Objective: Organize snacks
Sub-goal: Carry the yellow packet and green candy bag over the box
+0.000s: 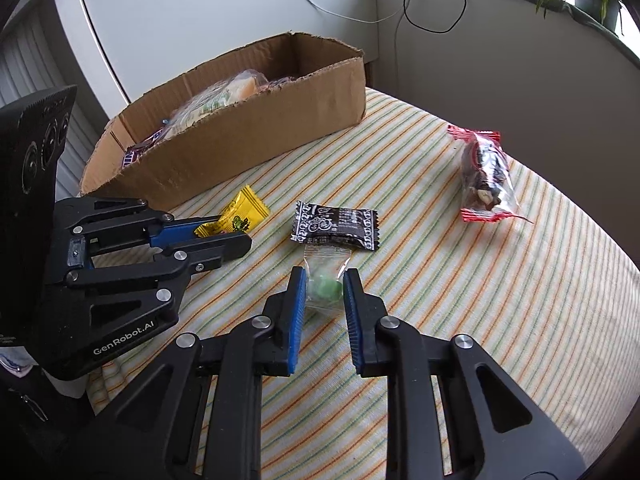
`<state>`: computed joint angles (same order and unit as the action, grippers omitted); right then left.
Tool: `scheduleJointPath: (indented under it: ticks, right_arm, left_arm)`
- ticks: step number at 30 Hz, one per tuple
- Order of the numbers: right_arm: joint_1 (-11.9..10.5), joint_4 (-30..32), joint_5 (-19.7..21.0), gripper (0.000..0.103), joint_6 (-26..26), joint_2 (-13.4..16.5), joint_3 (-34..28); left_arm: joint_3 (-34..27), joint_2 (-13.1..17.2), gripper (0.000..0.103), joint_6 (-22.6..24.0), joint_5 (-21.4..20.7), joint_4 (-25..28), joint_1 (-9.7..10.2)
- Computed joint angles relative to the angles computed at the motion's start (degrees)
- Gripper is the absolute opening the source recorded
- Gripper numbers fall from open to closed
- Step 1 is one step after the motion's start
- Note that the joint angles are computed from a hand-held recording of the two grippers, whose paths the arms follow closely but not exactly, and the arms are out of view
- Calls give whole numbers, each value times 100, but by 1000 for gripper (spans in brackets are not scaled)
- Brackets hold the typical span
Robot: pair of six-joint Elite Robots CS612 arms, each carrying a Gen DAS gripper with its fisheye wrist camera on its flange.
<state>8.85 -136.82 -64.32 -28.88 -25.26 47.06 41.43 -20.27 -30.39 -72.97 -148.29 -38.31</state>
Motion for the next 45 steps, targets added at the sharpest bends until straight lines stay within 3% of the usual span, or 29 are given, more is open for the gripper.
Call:
scheduleJointPath:
  ticks: [7, 16, 25, 32, 45]
  right_arm:
    - [-72, -306, 6, 20, 145, -137, 269]
    - [-149, -836, 242, 19, 306, -422, 708]
    - [-117, -1125, 347, 20, 384, -552, 711]
    - [10, -1131, 359, 19, 497, -422, 264]
    - [313, -478, 159, 20, 511, 188, -1080]
  left_arm:
    - [23, -11, 9, 0, -27, -40, 0]
    - [570, -316, 9, 129, -1, -886, -72]
    - [1171, -679, 9, 65, 192, -1535, -72]
    - [1588, -918, 9, -18, 459, -1916, -25]
    - [2229, -1239, 9, -271, 774, -2341, 166]
